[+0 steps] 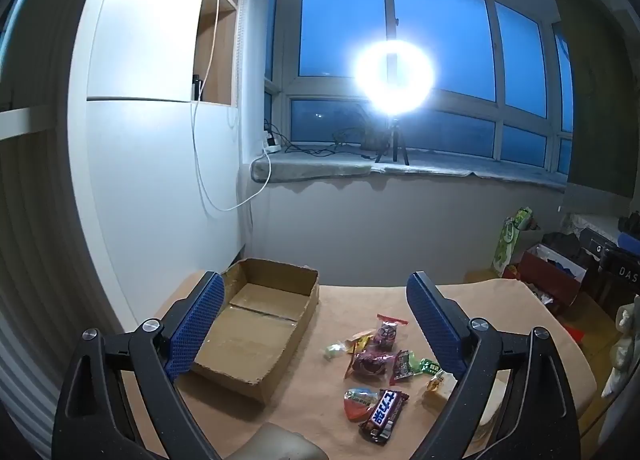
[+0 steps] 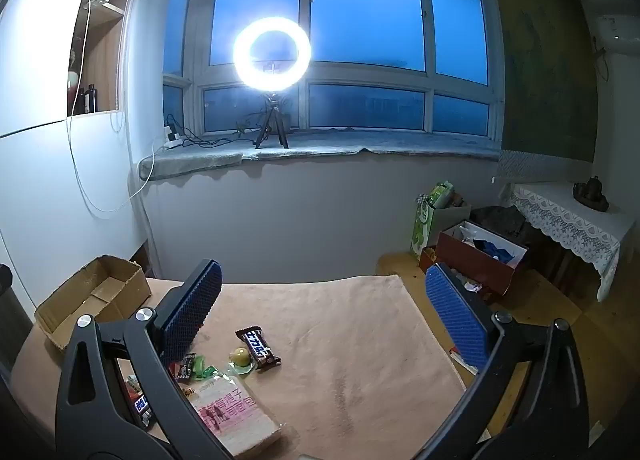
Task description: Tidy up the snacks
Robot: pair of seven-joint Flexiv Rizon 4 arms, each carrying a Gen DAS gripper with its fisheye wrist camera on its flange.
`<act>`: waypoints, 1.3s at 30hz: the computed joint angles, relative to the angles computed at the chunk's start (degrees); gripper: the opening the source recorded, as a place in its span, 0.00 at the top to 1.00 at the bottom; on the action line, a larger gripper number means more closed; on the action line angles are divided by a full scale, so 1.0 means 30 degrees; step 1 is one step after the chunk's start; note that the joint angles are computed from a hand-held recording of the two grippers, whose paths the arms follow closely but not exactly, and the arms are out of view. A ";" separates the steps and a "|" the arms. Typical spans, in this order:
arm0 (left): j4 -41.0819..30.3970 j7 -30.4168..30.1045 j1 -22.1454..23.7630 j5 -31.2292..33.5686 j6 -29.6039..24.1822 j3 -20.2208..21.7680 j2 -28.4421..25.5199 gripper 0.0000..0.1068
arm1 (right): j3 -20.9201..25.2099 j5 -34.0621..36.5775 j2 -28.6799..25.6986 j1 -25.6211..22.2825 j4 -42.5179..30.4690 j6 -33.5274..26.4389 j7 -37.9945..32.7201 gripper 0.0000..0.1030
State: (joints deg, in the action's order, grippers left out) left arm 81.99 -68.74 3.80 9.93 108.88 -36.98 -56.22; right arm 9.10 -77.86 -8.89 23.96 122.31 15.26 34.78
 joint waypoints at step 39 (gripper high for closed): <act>-0.0115 0.0284 -0.0217 -0.0117 -0.0098 0.0120 -0.0035 0.13 | -0.0104 -0.0166 -0.0193 -0.0009 -0.0039 0.0062 0.0400 0.00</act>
